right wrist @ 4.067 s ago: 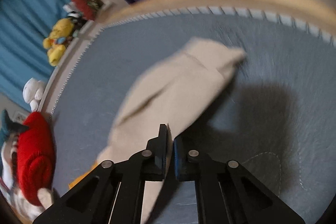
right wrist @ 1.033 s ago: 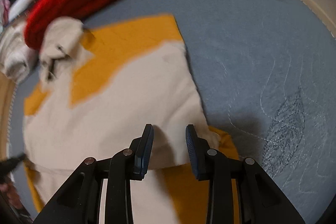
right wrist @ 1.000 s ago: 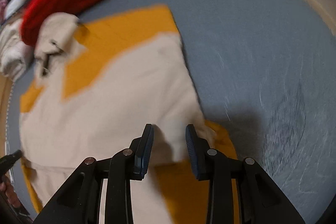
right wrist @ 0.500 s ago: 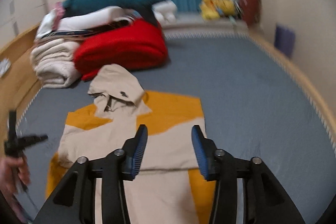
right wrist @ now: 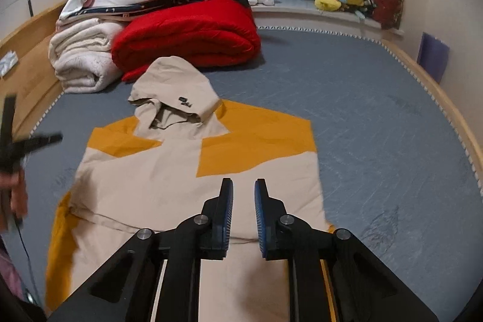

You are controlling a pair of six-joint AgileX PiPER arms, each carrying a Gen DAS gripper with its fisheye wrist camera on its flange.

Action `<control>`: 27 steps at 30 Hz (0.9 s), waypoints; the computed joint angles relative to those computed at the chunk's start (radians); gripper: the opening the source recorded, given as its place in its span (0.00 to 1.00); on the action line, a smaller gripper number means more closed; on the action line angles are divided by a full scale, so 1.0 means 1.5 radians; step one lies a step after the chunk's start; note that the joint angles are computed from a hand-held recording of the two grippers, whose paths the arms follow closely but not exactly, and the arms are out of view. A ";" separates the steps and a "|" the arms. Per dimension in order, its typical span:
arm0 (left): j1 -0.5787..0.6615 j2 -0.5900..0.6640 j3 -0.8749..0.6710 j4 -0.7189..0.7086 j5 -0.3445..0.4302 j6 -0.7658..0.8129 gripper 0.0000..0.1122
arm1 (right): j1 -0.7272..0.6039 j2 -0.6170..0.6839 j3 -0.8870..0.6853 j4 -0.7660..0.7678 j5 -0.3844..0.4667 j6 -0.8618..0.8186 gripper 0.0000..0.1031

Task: Fold large clothes
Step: 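Grasp the hood with the left tool and fold it down onto the body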

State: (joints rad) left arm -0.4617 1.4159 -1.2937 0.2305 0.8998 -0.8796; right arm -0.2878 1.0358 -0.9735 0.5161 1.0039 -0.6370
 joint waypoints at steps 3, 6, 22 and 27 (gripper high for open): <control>0.101 0.104 -0.086 -0.119 -0.039 0.096 0.09 | -0.004 0.021 -0.002 -0.026 -0.016 0.010 0.15; 0.154 0.211 -0.195 -0.184 -0.040 0.142 0.09 | -0.039 0.063 -0.024 -0.007 0.009 0.011 0.16; 0.206 0.557 -0.575 -0.351 0.054 0.138 0.07 | -0.061 0.123 -0.023 0.000 0.012 0.002 0.16; 0.167 0.470 -0.502 -0.337 0.024 0.175 0.01 | -0.072 0.123 -0.033 0.013 0.018 0.005 0.16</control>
